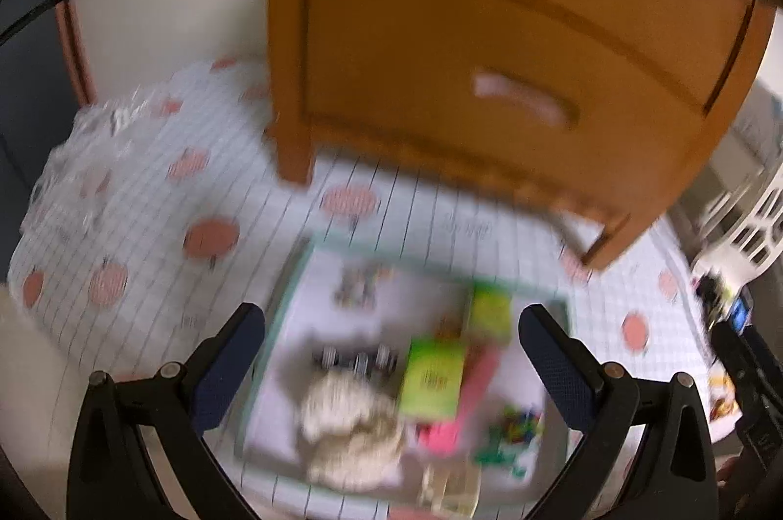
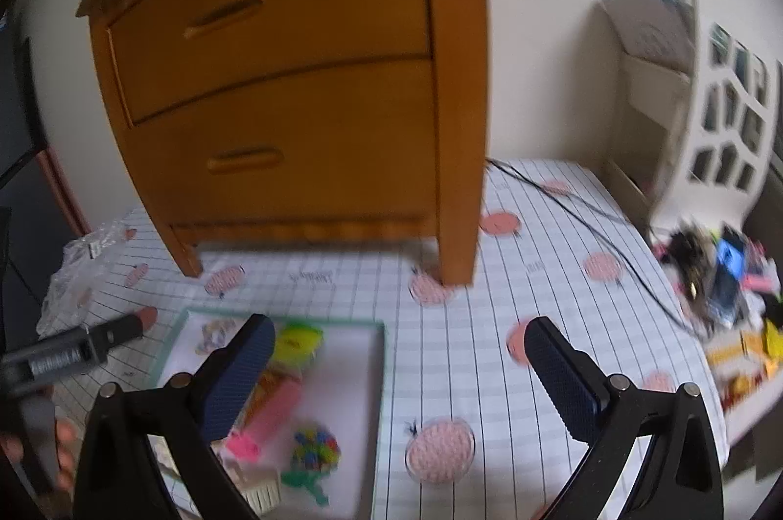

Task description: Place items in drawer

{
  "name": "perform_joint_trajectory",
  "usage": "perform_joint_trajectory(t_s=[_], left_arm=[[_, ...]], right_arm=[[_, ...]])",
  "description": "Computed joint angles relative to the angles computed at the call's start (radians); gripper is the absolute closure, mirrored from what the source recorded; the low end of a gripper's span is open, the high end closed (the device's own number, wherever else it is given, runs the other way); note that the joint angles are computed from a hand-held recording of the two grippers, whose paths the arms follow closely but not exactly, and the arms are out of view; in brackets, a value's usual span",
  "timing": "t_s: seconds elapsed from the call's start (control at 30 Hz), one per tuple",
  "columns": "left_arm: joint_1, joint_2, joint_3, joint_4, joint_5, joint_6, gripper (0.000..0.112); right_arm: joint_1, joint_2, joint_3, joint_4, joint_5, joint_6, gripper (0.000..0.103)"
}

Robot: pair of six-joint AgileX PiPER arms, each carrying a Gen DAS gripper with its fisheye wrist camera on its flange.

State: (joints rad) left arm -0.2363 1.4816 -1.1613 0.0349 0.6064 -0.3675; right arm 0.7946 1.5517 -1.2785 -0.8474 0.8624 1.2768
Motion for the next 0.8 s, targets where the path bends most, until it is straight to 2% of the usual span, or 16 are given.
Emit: perform_joint_trajectory(t_s=[0.17,0.27,0.3,0.4,0.5,0.6,0.7,0.8], left_arm=[[0.091,0.092,-0.177,-0.134,-0.033,0.182,0.009],[0.152,0.185,-0.343,-0.257,0.059,0.349,0.009],[0.166,0.229,-0.417,-0.24,0.095,0.345,0.009],[0.181,0.313,-0.544,-0.176,0.14,0.308,0.009],[0.217,0.372,-0.609,-0.252,0.135,0.386,0.009],[0.25,0.435,-0.687,-0.353,0.167,0.501,0.009],[0.259,0.458,-0.702,-0.386,0.141,0.559,0.009],[0.286,0.497,-0.75,-0.474,0.166,0.636,0.009]], right_arm=[[-0.103,0.063,-0.119,0.074,-0.075,-0.158,0.0],[-0.168,0.105,-0.187,0.137,-0.139,-0.25,0.0],[-0.188,0.122,-0.21,0.159,-0.16,-0.286,0.0],[-0.226,0.179,-0.288,0.195,-0.182,-0.387,0.0],[-0.27,0.233,-0.355,0.276,-0.208,-0.495,0.0],[-0.312,0.285,-0.418,0.351,-0.214,-0.568,0.0],[-0.338,0.323,-0.461,0.409,-0.221,-0.621,0.0],[-0.353,0.344,-0.486,0.465,-0.241,-0.684,0.0]])
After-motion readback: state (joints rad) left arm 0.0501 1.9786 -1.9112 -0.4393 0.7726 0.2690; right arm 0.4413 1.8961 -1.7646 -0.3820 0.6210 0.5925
